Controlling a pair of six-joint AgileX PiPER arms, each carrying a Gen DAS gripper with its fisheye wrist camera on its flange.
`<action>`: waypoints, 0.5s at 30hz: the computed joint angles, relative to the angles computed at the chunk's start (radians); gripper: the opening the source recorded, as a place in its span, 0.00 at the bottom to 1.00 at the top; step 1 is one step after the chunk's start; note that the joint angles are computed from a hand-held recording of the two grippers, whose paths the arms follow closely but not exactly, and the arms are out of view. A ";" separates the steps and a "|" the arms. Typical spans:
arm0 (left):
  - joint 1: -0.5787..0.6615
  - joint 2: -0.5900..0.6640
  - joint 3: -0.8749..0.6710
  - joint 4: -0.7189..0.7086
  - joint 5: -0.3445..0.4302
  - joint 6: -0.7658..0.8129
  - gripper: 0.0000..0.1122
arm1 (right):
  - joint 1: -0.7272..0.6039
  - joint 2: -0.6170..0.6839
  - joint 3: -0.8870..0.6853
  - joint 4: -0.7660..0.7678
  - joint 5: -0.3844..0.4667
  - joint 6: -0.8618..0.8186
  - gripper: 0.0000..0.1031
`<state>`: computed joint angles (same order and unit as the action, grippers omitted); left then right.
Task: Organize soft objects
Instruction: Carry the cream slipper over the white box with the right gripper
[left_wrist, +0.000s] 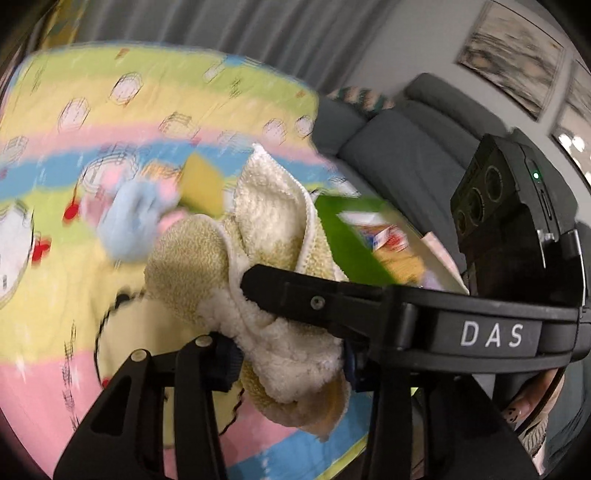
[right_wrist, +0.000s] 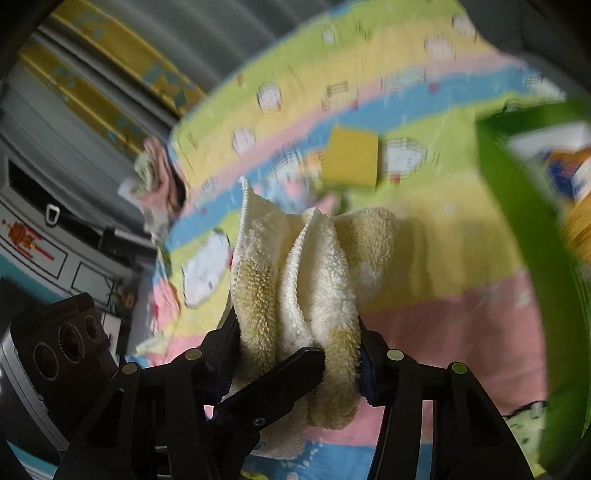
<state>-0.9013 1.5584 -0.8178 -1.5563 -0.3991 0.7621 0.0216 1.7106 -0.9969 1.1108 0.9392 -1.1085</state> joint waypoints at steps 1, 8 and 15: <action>-0.002 0.001 -0.019 -0.012 -0.003 0.036 0.36 | -0.027 -0.025 0.011 0.025 0.008 -0.022 0.53; -0.031 0.118 -0.220 0.041 0.000 0.144 0.36 | -0.238 -0.090 0.027 0.130 0.083 -0.092 0.53; -0.029 0.284 -0.459 -0.097 0.076 0.371 0.35 | -0.379 -0.087 -0.002 0.151 0.057 -0.117 0.53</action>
<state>-0.9305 1.8429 -1.2768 -1.6532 -0.3228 1.1329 -0.3578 1.6238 -0.9989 1.2618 0.9960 -1.2258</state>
